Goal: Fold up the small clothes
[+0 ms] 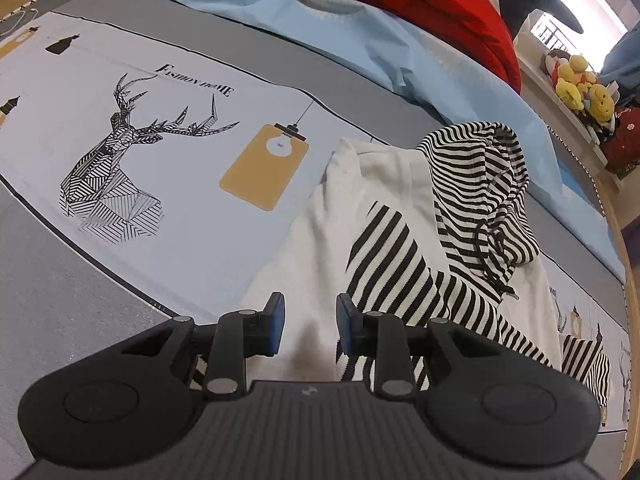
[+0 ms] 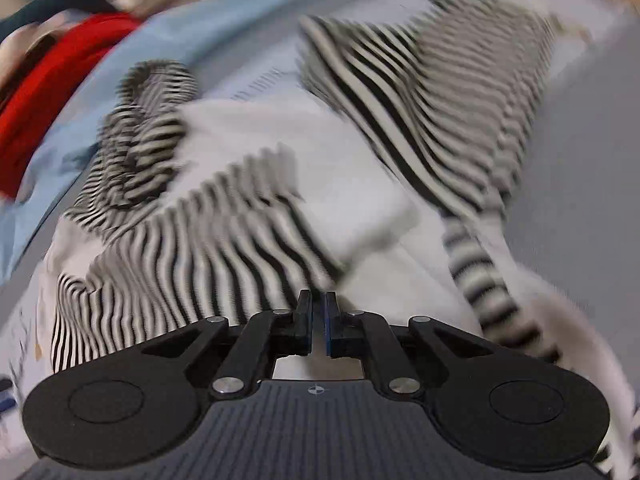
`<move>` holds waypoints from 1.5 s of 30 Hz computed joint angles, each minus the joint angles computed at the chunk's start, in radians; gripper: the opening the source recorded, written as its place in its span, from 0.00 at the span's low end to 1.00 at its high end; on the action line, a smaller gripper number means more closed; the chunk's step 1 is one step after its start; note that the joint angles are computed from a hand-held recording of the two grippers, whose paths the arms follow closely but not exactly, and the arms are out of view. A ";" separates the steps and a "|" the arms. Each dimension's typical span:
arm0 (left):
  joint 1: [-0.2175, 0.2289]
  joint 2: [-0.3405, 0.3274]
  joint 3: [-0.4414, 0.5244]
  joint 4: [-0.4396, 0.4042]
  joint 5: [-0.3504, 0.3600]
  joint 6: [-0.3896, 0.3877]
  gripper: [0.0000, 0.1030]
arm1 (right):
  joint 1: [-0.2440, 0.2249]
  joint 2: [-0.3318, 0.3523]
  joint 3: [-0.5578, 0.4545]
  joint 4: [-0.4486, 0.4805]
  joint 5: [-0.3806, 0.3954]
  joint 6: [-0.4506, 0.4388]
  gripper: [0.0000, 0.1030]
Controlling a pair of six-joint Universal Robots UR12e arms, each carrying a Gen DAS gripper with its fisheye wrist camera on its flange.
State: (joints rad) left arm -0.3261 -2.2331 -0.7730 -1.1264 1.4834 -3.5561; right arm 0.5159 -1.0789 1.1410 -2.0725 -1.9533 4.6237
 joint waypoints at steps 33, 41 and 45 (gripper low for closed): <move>-0.020 -0.038 0.054 -0.170 -0.142 0.240 0.36 | -0.050 -0.080 0.146 -0.140 -0.026 0.226 0.14; -0.025 -0.046 0.073 -0.203 -0.096 0.295 0.36 | -0.006 -0.064 0.092 -0.103 -0.253 0.173 0.03; -0.031 -0.050 0.080 -0.213 -0.076 0.318 0.36 | -0.038 -0.068 0.077 0.066 -0.041 0.273 0.05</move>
State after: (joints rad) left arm -0.3569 -2.2834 -0.6928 -1.3399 1.4073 -3.2377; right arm 0.4779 -1.1471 1.2182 -2.0063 -1.9946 4.8972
